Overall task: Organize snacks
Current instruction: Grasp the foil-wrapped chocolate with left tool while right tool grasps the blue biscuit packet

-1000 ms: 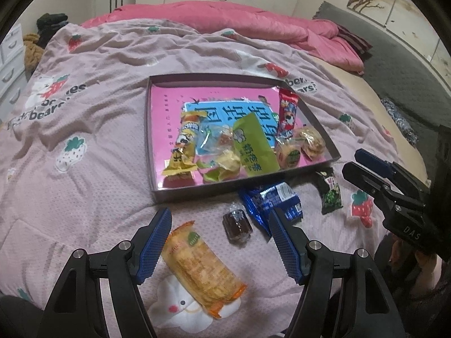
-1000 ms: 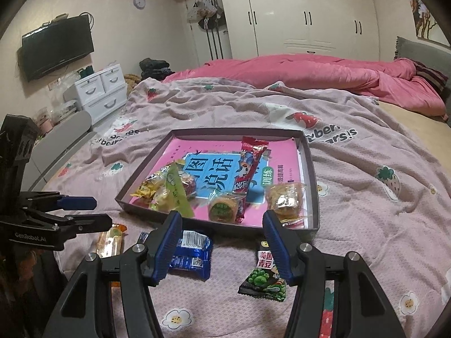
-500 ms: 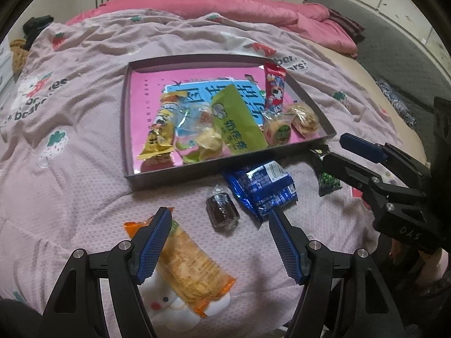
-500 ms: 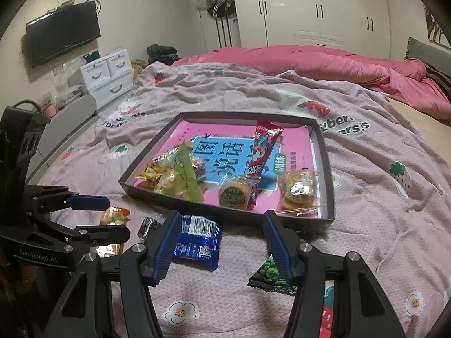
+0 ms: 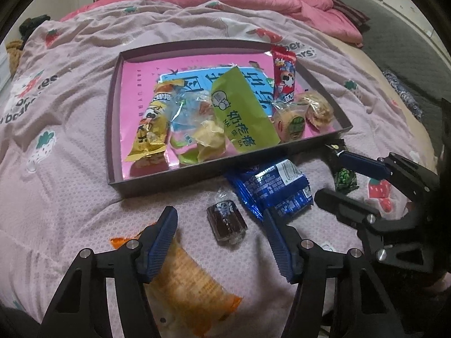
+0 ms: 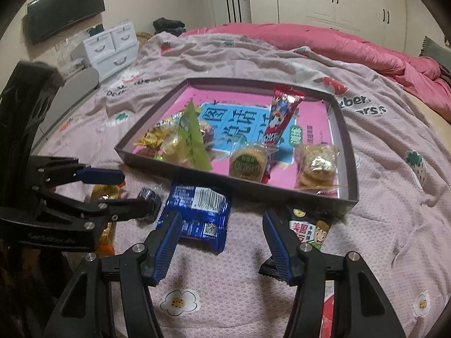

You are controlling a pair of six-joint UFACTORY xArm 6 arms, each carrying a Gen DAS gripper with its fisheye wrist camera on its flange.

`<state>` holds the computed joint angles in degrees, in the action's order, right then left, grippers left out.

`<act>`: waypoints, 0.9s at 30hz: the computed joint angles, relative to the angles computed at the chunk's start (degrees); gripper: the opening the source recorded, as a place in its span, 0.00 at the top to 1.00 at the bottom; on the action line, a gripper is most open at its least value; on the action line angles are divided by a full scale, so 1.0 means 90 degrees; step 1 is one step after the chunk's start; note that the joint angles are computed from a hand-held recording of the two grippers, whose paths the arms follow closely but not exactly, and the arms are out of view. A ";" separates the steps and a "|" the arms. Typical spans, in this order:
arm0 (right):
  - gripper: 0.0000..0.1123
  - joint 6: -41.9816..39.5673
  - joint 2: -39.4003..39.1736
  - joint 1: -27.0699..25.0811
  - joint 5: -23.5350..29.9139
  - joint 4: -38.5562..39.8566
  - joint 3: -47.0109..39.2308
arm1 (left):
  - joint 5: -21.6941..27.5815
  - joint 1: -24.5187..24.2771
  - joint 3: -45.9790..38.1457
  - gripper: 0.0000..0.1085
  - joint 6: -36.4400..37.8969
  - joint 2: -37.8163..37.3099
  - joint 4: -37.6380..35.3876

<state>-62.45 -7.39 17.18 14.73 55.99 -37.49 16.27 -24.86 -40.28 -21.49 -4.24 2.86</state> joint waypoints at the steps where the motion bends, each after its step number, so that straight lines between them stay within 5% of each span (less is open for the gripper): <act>1: 0.47 0.0029 0.0024 -0.0002 0.0014 -0.0036 -0.0009 | 0.0029 0.0000 -0.0048 0.41 -0.0030 0.0051 0.0044; 27: 0.47 0.0216 0.0538 0.0247 0.0222 -0.0349 -0.0230 | 0.0292 0.0016 -0.0596 0.71 0.1043 0.0710 -0.1036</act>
<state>-60.51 -2.55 19.40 16.73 52.85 -39.56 18.90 -24.72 -45.65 -12.11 2.15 -6.47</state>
